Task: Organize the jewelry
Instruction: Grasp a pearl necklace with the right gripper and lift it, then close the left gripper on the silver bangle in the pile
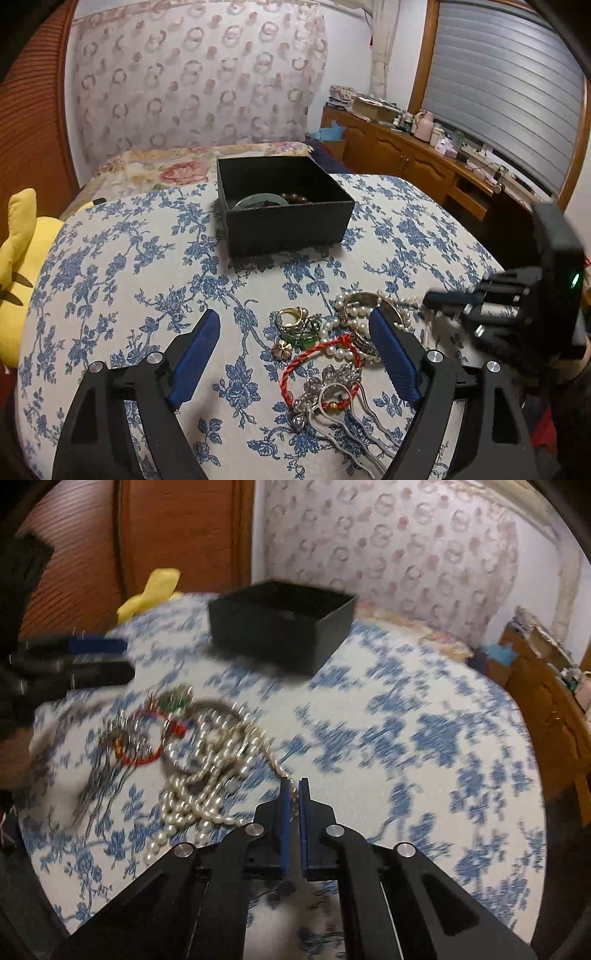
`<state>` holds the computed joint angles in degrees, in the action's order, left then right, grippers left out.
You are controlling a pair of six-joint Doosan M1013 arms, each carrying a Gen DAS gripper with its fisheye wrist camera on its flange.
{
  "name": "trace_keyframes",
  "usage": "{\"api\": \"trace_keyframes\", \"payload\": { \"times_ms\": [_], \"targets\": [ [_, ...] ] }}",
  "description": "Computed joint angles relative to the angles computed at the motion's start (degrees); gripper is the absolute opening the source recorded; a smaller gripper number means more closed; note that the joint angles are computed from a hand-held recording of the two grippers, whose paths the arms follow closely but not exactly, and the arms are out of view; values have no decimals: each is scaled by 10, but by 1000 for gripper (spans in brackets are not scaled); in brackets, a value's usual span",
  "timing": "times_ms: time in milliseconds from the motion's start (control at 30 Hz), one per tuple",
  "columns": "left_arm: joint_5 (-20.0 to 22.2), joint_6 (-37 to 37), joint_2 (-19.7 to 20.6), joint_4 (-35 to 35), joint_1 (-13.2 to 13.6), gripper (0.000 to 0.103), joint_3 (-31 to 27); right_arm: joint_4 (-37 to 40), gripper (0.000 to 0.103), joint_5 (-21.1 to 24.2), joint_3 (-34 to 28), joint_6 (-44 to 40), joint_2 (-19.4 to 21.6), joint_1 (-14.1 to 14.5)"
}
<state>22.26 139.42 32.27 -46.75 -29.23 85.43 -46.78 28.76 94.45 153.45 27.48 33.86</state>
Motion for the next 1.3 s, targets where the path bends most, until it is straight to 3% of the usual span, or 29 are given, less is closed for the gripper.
{"api": "trace_keyframes", "payload": {
  "times_ms": [67, 267, 600, 767, 800, 967, 1067, 1300],
  "targets": [
    [-1, -3, 0, 3, 0, 79, 1, -69, 5, -9, 12, 77, -16, 0],
    [2, -11, 0, 9, -1, 79, 2, -175, 5, -5, 22, 167, -38, 7],
    [10, -33, 5, 38, -5, 79, -4, -291, 5, 36, 42, 277, -68, 18],
    [21, -35, 10, 49, -10, 79, -11, -304, 5, 55, 51, 296, -78, 16],
    [24, -31, 10, 47, -10, 77, -12, -300, 5, 54, 52, 294, -78, 14],
    [59, -43, 22, 66, -14, 45, -32, -261, 5, 37, 55, 274, -69, 5],
    [74, -46, 28, 73, -16, 32, -39, -244, 5, 25, 55, 265, -61, 2],
    [77, -70, 39, 116, -27, 32, -63, -227, 5, 8, 50, 256, -49, 2]
  ]
}}
